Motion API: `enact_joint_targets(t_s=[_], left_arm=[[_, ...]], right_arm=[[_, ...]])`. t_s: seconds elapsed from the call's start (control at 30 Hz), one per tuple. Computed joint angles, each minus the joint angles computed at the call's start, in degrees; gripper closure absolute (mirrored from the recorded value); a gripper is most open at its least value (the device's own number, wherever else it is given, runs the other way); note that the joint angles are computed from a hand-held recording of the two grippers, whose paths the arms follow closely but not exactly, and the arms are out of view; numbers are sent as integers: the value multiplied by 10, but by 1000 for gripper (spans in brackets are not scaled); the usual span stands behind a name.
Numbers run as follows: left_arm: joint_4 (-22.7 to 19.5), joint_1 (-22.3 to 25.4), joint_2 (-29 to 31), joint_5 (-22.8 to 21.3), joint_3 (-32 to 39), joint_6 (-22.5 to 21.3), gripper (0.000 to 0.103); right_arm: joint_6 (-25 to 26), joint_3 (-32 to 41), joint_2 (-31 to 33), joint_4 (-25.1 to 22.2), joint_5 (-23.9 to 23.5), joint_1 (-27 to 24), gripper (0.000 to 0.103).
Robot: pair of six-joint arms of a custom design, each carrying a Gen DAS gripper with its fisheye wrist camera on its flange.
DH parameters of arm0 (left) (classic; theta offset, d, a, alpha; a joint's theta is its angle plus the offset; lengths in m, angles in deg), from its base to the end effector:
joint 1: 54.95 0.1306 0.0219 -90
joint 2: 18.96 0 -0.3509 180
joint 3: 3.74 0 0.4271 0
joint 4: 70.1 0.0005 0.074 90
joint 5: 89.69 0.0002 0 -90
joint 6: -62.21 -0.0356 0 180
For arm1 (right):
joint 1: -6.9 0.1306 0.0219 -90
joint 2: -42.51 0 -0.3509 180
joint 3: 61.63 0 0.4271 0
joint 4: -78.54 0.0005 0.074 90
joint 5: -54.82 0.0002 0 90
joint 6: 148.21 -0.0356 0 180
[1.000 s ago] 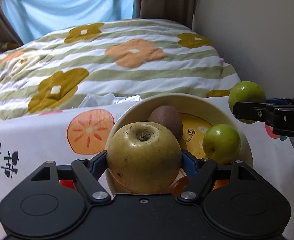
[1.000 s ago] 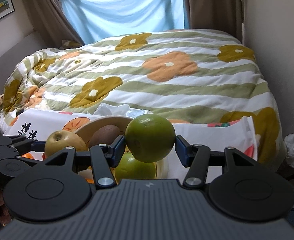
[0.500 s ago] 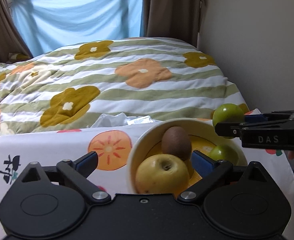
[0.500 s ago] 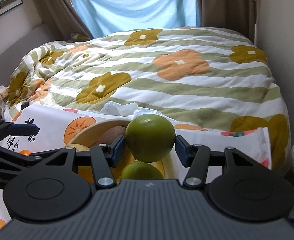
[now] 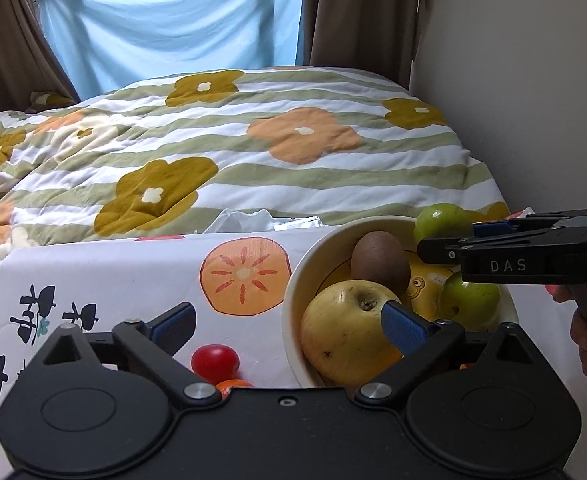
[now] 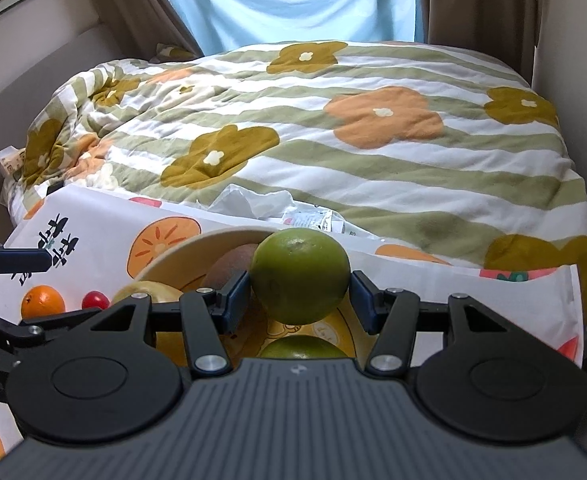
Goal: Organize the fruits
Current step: 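Carry the yellow apple into the bowl and open the left gripper while the right lowers the green apple in, then withdraw both grippers from the bowl back over the remaining fruits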
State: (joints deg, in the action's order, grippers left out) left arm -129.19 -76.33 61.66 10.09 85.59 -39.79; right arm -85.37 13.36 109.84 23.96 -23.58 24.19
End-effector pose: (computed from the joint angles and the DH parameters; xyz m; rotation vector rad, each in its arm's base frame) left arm 0.4225 -0.1724 0.4573 0.7765 2.3268 -0.2813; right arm 0.3691 0.1069 0.4317 0.2986 2.3531 0.1310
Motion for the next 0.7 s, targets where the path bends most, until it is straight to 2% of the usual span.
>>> enact_joint_targets(t_s=[0.07, 0.1, 0.13, 0.17, 0.2, 0.57, 0.7], left_arm=[[1, -1, -4, -2, -4, 1, 2], [1, -2, -5, -4, -5, 2, 2], [0, -2, -7, -6, -6, 1, 2], [1, -2, -9, -7, -8, 1, 2], [1, -3, -9, -8, -8, 2, 2], [10, -4, -42, -16, -27, 2, 2], [7, -2, -59, -22, -29, -4, 2]], right_arm=[[5, -8, -6, 11, -1, 0, 32], [8, -15, -13, 23, -2, 0, 27], [12, -20, -20, 31, 1, 1, 21], [12, -22, -25, 35, 17, 6, 4], [12, -25, -30, 38, 34, 10, 0], [-6, -30, -54, 24, 63, 20, 0], [-25, -17, -60, 3, 79, 38, 0]])
